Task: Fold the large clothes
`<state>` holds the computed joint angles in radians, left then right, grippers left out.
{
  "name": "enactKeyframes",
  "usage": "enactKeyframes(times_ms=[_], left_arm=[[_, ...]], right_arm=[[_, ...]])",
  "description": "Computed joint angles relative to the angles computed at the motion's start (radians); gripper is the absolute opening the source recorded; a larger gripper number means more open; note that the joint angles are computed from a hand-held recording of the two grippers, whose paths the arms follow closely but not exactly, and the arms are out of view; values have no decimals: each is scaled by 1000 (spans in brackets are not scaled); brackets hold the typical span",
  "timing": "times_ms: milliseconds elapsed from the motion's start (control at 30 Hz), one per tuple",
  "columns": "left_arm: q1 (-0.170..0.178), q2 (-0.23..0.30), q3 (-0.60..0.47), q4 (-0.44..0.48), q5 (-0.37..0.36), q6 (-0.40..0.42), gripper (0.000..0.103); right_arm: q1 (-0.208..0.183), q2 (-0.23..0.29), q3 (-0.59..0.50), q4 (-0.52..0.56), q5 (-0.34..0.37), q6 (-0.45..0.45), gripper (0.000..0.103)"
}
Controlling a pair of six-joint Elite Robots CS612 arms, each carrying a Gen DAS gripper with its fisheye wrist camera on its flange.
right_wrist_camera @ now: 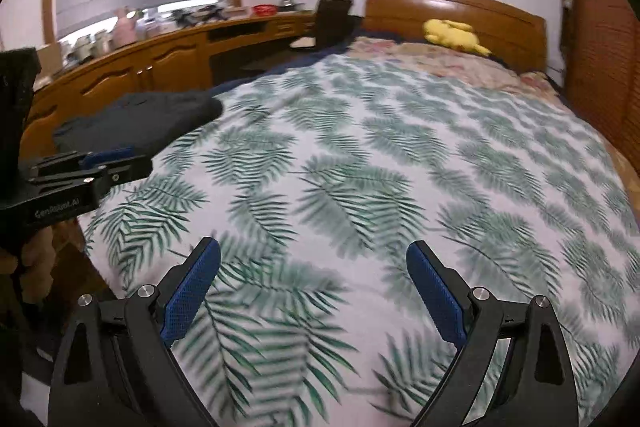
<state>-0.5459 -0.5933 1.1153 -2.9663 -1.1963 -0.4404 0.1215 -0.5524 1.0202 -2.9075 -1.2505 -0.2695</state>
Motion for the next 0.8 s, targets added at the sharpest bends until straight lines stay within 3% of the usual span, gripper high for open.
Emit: enactKeyframes(times_ms=[367,800], left_arm=[[-57,-42,11,-38,19,36,35],[-102,-105,36,-138,104,135,35]], right_arm=[[-60,-121,199,-176,-50,137,96],[-86,-227,324,-412,-95,224,98]])
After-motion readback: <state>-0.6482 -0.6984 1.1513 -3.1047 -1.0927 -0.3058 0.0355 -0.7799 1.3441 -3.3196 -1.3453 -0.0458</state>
